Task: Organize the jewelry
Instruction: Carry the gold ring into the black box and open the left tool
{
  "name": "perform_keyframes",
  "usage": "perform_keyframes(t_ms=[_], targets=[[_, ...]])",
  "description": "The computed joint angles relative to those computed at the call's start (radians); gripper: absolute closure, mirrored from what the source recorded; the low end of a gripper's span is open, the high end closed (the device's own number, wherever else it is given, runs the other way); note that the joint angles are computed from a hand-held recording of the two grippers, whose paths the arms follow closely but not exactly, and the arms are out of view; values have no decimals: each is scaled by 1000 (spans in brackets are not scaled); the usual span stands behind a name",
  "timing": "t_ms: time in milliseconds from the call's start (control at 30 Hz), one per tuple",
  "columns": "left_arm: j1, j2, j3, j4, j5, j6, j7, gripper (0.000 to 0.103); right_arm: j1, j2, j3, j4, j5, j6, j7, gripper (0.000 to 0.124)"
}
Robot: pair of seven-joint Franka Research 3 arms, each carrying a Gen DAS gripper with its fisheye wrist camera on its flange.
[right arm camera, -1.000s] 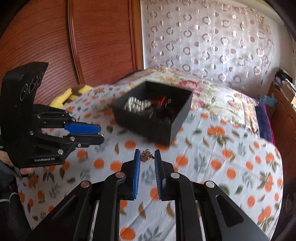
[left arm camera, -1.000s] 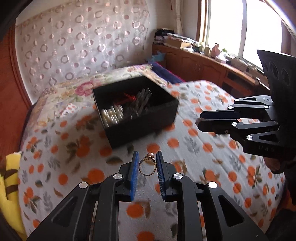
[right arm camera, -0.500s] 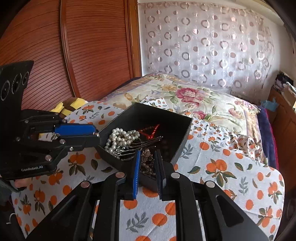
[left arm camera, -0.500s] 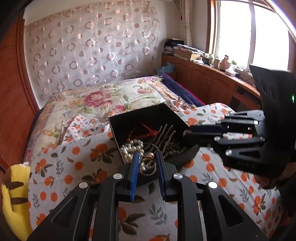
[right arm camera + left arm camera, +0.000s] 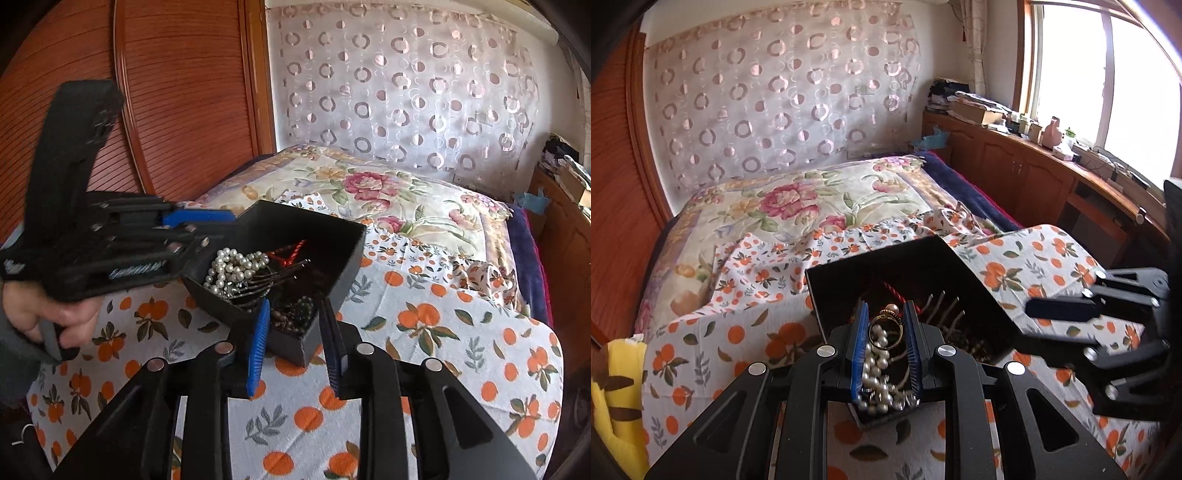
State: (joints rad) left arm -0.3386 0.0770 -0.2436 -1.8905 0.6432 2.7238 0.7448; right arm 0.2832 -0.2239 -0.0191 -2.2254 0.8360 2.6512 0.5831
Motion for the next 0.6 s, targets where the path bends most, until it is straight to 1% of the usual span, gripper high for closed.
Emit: perform_keyframes(t_ms=[167,200,233,300,367,433,467,533,567,600], targets=[[-8,13,3,23,22,-20,-34,85,-7,-42,-8,-42,1,8,8,94],[-8,13,3,24,21,-24,-36,81,-7,-46,-10,-46,0,9,10,94],[-12,11,3,25,30,-33,-46,71,-7,-55,-13,-56,0,12,12,94],[-16,3,2,18,49,-39,-69,61,-7,-74,-16,-76,-1,19,15,94],[-18,-7,-1,13,59,-52,-84,56,-4,-89,-19,-93,-2,28,19,94],[-22,-27,-5,-4,87,-67,-119,40,-1,-112,-22,-117,0,41,25,94],[-22,-41,-7,-17,105,-70,-140,37,1,-121,-24,-126,0,48,29,94],[-21,-73,-16,-47,135,-81,-180,24,6,-149,-25,-155,2,68,39,94],[-20,-90,-22,-63,151,-88,-205,21,10,-158,-27,-164,2,76,45,93],[-17,-103,-28,-73,162,-95,-224,15,13,-173,-27,-179,3,85,54,89]])
